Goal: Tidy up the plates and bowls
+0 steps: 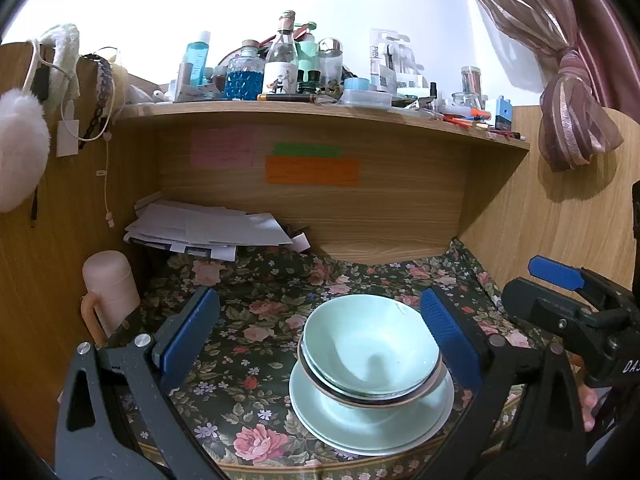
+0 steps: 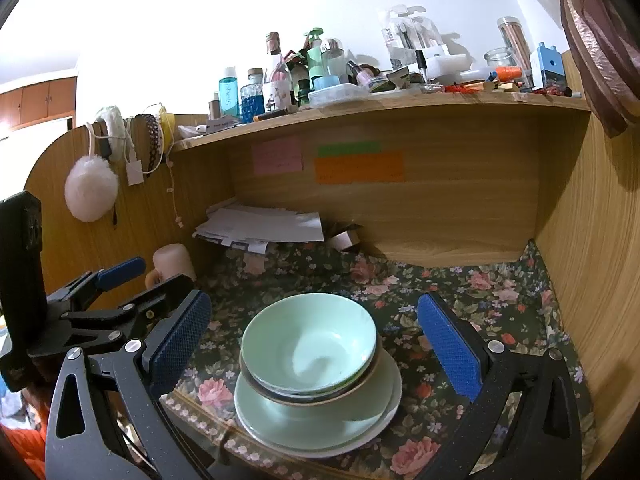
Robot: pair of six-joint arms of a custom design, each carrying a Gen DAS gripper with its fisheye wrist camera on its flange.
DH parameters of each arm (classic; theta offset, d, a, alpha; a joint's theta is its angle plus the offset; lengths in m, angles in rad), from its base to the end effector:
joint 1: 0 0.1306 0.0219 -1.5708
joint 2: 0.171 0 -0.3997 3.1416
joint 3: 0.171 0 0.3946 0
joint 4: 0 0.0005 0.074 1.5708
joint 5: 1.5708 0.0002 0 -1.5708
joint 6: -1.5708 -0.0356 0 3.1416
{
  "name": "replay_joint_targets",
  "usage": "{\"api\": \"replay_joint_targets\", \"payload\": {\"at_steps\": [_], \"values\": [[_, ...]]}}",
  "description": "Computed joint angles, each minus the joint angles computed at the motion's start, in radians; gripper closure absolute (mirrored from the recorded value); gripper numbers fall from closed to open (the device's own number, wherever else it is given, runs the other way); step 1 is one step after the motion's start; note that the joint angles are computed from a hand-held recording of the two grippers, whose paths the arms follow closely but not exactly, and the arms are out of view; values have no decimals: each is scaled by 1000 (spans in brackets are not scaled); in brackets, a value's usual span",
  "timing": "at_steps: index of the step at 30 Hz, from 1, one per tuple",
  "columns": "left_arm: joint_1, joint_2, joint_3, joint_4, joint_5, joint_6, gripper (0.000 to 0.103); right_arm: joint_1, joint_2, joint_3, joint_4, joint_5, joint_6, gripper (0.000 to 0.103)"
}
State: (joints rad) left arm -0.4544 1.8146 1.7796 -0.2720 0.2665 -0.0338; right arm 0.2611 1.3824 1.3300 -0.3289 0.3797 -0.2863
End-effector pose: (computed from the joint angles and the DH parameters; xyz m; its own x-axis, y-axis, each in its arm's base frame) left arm 0.6072 -0.3076 0.4497 -0.2494 0.1581 -0.9554 0.6578 0.7517 -0.0473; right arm 0.4946 0.1180 0.4695 -0.3187 0.1863 -0.9293 0.1904 0.9731 0.1298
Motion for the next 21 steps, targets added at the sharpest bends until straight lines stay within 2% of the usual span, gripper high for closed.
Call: {"api": "replay_joint_targets", "payload": {"at_steps": [21], "values": [[-9,6,14,5,1,16,1,-23,1,-1,19,-18,13,0]]}}
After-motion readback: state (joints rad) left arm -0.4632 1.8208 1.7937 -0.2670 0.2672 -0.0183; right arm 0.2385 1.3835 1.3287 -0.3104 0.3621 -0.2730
